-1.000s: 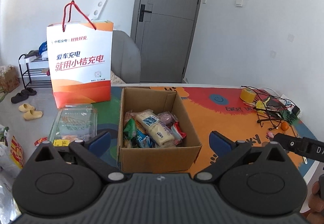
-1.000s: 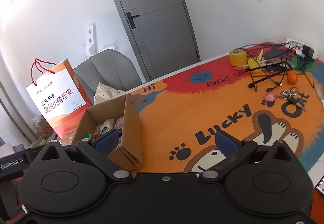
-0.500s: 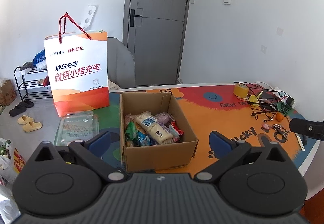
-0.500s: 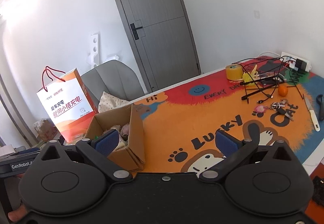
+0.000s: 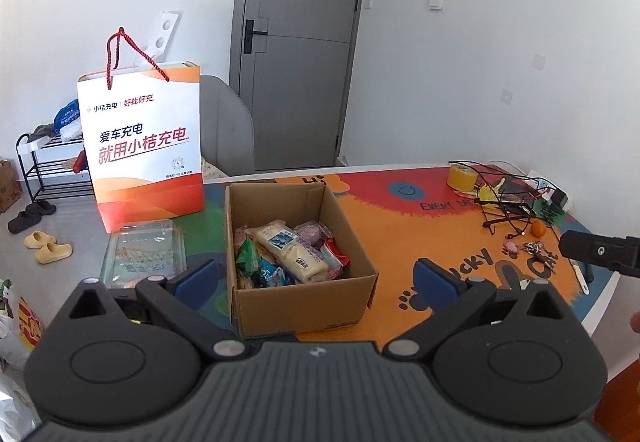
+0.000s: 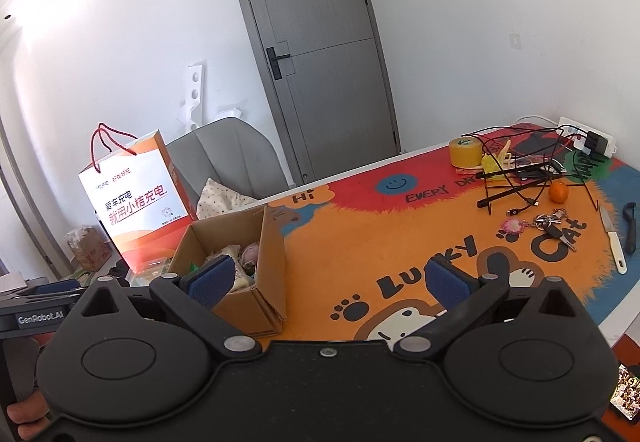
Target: Organize snacks
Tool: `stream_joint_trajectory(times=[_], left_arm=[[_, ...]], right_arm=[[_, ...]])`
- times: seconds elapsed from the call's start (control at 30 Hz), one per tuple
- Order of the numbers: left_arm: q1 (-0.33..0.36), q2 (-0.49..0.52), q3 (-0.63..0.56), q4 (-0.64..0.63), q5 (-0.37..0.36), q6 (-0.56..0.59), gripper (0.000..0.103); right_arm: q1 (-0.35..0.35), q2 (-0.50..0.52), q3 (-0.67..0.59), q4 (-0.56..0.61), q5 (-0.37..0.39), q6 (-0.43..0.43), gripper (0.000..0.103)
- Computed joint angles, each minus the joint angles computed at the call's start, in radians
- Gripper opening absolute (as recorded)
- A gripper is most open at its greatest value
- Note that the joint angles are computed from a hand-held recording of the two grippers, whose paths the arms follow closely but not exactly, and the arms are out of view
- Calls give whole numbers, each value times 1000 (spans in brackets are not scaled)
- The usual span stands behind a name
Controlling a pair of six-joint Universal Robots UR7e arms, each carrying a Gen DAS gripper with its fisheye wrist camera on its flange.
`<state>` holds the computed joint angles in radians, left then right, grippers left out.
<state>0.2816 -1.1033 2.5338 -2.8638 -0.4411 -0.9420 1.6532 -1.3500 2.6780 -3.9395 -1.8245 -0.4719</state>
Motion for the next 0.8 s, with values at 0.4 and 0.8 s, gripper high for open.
stream_joint_trajectory(times=[0.4,0.8], left_arm=[[1,2,-2,15,0,-3,103],[-3,-5,5,18,12,-18,103]], right_arm=[[9,28,-8,-15,-33,-12,103],[13,28,-9,-1,-39,-18,103]])
